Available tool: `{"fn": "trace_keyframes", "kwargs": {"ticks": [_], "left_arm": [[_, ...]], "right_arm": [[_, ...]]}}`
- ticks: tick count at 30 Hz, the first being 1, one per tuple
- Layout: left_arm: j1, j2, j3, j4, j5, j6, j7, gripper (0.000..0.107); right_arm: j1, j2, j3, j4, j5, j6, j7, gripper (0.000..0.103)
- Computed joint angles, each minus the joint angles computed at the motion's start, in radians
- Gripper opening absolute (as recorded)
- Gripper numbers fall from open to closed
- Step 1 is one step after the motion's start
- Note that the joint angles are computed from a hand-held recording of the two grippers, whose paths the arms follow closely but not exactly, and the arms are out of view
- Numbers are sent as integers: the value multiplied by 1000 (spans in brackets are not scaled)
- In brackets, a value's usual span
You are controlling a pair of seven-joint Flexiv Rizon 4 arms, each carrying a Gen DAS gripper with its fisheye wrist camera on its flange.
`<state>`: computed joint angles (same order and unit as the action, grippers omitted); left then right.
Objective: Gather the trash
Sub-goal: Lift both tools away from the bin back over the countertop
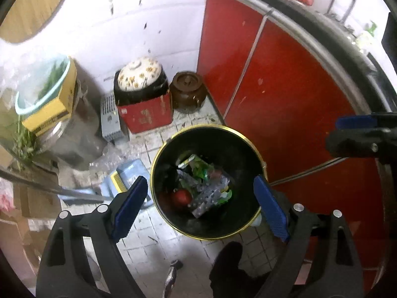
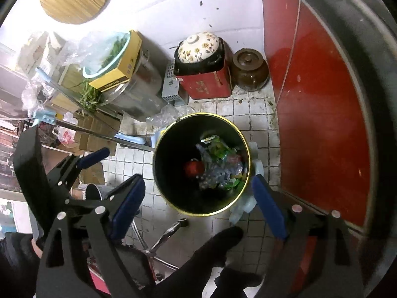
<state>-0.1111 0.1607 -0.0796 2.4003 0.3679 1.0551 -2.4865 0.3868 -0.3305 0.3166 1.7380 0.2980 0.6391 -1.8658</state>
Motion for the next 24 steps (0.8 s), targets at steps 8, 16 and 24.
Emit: {"fn": "trace_keyframes", "kwargs": {"ticks": [8,16,24], "left_arm": [[-56,49,-91,-220,22,-157,162,90],[-194,-225,-185,-616,9,-116,394,92],[-362,-606,-301,-1075,-136,-141,704,92]], "right_arm": [[-96,310,-65,65,78,-56,-1,87],[-240,607,-228,182,-33,-34,111,90],[-478,753,-386,280,-187,17,276,90]]}}
